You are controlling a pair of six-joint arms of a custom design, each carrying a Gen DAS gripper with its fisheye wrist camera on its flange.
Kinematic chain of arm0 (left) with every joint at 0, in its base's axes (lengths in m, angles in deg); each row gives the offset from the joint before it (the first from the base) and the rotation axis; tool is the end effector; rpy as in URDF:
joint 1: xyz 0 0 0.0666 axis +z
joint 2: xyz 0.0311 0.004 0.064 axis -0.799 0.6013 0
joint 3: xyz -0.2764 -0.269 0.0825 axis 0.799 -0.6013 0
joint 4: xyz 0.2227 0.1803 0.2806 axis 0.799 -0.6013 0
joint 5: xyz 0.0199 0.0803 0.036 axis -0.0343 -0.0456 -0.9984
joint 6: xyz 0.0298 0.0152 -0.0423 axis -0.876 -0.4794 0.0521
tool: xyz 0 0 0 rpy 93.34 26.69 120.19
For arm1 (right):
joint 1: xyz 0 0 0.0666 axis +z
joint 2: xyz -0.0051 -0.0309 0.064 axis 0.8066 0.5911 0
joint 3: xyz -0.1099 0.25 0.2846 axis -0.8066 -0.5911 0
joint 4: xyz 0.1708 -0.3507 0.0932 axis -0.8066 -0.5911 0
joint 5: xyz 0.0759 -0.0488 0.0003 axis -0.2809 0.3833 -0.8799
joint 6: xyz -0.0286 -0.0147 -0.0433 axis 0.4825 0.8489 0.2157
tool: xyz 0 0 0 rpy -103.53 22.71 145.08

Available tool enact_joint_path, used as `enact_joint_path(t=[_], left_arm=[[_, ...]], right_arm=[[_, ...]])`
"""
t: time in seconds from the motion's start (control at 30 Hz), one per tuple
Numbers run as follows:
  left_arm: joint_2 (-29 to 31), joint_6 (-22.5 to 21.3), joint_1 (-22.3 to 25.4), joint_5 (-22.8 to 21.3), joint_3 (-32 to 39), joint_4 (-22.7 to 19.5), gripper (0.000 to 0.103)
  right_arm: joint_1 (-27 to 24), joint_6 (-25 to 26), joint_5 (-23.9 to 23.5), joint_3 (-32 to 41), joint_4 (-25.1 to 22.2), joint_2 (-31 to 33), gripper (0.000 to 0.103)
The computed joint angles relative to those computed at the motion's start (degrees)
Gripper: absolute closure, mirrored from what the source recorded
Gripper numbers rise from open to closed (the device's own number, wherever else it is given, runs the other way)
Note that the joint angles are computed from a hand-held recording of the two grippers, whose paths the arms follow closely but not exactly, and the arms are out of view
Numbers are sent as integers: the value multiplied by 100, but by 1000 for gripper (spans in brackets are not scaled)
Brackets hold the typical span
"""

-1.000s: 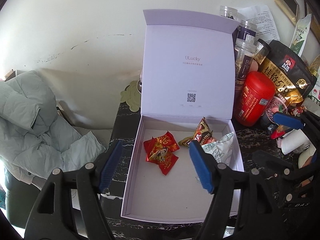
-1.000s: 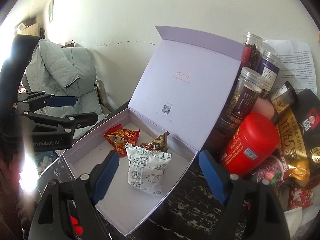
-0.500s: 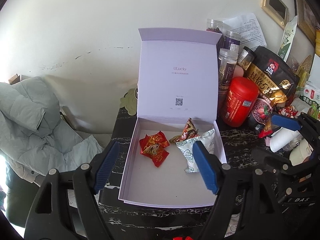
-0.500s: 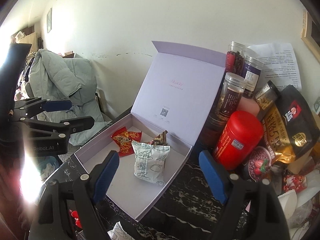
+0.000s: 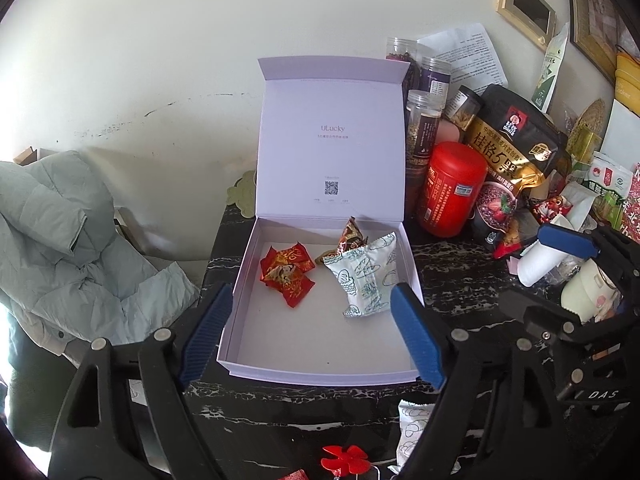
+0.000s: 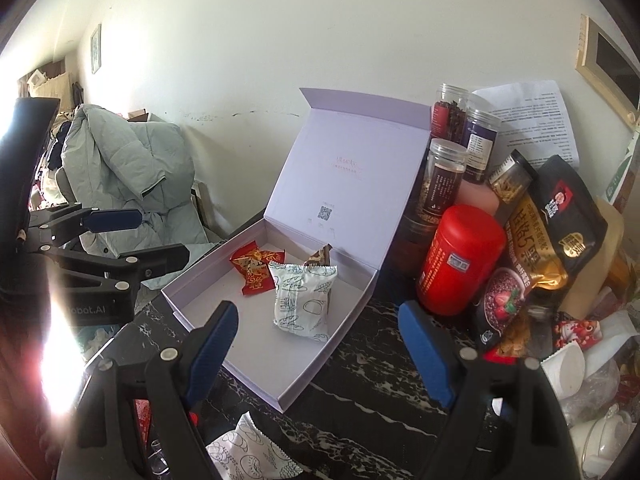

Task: Organize objects
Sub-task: 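Withdraw both open tools from the box back toward the table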

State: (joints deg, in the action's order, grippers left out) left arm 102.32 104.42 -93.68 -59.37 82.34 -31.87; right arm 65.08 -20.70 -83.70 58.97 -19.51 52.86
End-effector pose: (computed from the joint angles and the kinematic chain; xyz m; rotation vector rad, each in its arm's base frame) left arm 0.4680 -0.3755 0.5694 -0.2111 2.2990 0.0882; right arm 0.5266 0.1177 0.5769 -0.7928 2.1215 0.3319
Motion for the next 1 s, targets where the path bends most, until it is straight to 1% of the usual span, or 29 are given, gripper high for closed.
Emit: enact_joint_path(t=[0.17,0.37,0.7,0.9,1.0], left_arm=[[-73,178,-114,15,-165,-12,21],[-199,242,-294,-60,-420,75,19],[-390,465,-514,7,-878,185,18],[-464,601,-630,-16,-1062,131,18],[-500,707,-692,-104,-1131,83,18]], right_arm=[[-72,12,-40,-351,87,-266,20],[-140,39,-51,-716,113,-504,20],[-218,111,-114,-1344,135,-890,19],[-250,152,-147,-1632,131,-1067,19],[-260,92,-127,-1780,178,-1170,19]])
